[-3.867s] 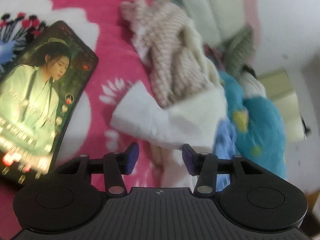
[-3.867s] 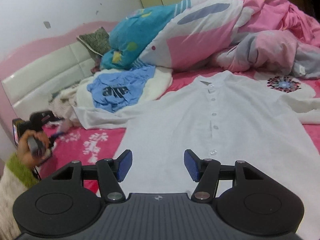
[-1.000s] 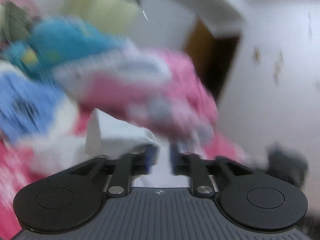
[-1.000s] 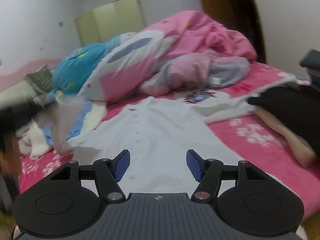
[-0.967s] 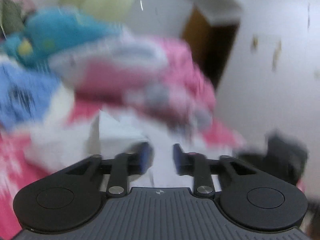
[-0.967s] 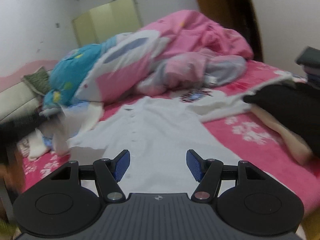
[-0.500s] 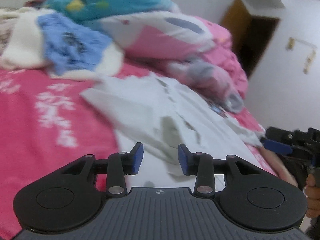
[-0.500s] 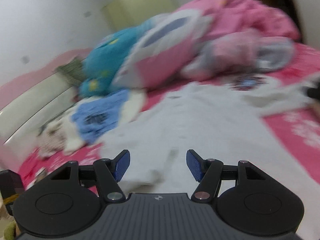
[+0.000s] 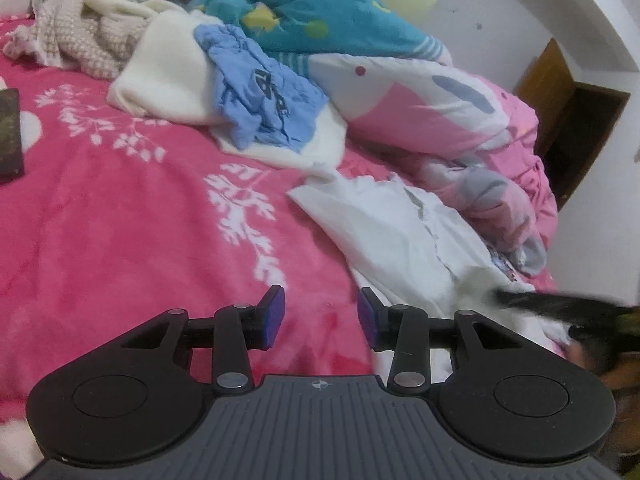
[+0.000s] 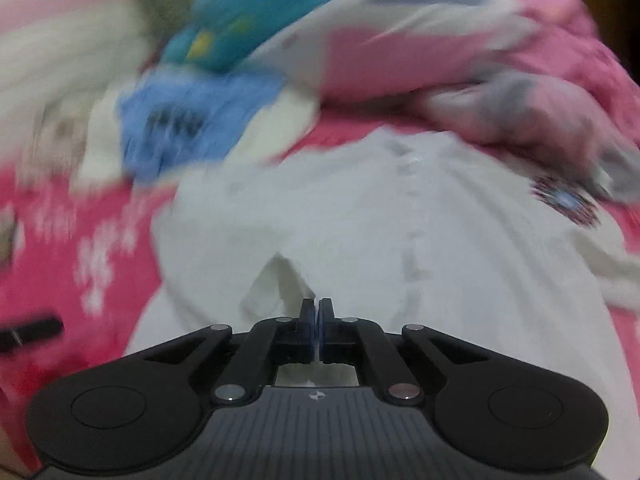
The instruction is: Fold clothes
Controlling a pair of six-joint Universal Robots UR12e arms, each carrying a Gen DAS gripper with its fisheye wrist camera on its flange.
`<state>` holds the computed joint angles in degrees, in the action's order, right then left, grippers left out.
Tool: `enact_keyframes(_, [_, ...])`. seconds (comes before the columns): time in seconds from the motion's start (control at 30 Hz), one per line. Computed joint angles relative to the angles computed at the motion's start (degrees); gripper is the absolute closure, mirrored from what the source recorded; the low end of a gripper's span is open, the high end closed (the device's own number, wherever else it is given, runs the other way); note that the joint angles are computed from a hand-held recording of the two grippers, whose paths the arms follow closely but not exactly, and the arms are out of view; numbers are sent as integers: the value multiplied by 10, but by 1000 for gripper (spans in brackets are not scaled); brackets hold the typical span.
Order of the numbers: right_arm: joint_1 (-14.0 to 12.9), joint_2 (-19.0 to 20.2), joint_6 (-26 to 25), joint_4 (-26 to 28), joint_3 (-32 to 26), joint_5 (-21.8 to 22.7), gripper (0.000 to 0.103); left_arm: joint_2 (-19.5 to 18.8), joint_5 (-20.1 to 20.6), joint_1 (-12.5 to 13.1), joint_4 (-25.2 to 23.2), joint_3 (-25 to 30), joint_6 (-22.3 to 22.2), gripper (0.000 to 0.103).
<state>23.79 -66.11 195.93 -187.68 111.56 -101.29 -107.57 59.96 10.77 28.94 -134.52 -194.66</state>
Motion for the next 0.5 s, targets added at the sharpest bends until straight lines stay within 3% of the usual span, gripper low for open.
enact_keyframes(0.1, [-19,-35,63,-108,52,5,103,-8,8,-3,-2,16,16,63])
enact_keyframes(0.2, [-35,-58,111,-166,85,-7,103,-11,39,-23,-61,45,61,62])
enact_keyframes(0.33, [-57,-63,116,-180,85,3,103,-30,90,-51,-83,77,105,62])
enact_keyframes(0.5, [-73,-59,80,-189,50,26,103,-51,144,-79,-95,111,140,62])
